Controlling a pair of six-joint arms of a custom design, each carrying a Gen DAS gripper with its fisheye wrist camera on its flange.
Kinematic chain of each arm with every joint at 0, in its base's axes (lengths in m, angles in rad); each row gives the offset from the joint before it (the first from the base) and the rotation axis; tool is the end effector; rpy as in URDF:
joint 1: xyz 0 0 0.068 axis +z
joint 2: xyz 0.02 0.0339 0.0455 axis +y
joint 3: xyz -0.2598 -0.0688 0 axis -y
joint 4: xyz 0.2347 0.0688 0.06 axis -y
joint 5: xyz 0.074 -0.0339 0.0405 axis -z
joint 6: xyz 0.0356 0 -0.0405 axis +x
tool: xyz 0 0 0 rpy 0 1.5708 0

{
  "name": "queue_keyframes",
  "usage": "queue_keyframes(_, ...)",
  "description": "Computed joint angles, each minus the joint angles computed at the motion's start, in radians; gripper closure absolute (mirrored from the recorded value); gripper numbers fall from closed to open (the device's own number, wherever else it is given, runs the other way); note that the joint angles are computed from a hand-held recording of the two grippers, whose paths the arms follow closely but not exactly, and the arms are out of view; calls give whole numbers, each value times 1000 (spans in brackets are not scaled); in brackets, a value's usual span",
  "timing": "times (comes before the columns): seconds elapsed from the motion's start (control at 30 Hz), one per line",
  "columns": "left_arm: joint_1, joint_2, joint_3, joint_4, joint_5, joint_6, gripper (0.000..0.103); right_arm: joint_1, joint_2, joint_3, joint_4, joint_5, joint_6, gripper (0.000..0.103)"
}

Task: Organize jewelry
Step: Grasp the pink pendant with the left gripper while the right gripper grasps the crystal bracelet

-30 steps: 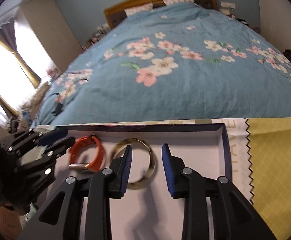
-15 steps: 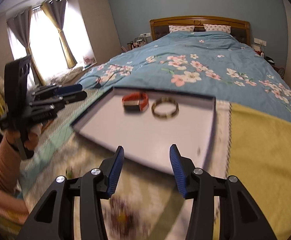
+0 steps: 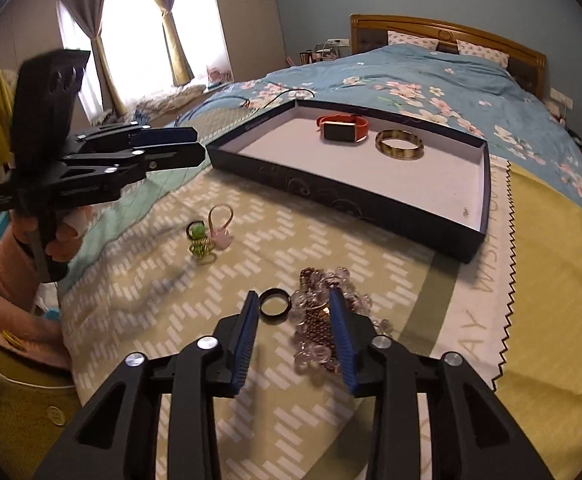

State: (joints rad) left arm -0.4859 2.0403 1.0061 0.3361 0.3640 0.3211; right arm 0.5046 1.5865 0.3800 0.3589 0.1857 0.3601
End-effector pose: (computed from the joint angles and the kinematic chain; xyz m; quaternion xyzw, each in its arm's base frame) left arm 0.3401 -0.1939 0.1052 0.4203 0.7897 -0.1977 0.4007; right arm 0.2097 0.1083 0.0936 -0.0345 0.9312 0.0689 0.3562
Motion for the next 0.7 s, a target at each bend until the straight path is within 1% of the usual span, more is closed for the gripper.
queue_keyframes(0.1, -7, -2, -31, 18, -4, -10, 56, 30, 28, 30, -36, 50, -3, 76)
queue_keyframes(0.13, -9, 2, -30, 17, -5, -15, 56, 40, 45, 50, -62, 79, -4, 79)
queue_keyframes(0.2, -10, 6, -45, 25, -3, -20, 56, 49, 58, 52, -66, 106, -3, 84)
queue_keyframes(0.27, -9, 14, -38, 22, -3, -21, 56, 46, 56, 55, -76, 117, 2, 90)
queue_keyframes(0.3, -9, 15, -39, 20, 0, -22, 56, 48, 57, 57, -83, 125, 6, 95)
queue_keyframes(0.33, -9, 17, -37, 19, 1, -23, 56, 45, 52, 56, -87, 122, 10, 95)
queue_keyframes(0.43, -8, 18, -36, 16, 8, -21, 56, 13, 5, 21, -57, 71, 23, 95)
queue_keyframes(0.57, -5, 22, -31, 4, 30, -12, 56, -66, -78, -41, 6, -33, 55, 95)
queue_keyframes(0.7, -4, 28, -16, -19, 50, -3, 56, -134, -162, -82, 30, -103, 81, 95)
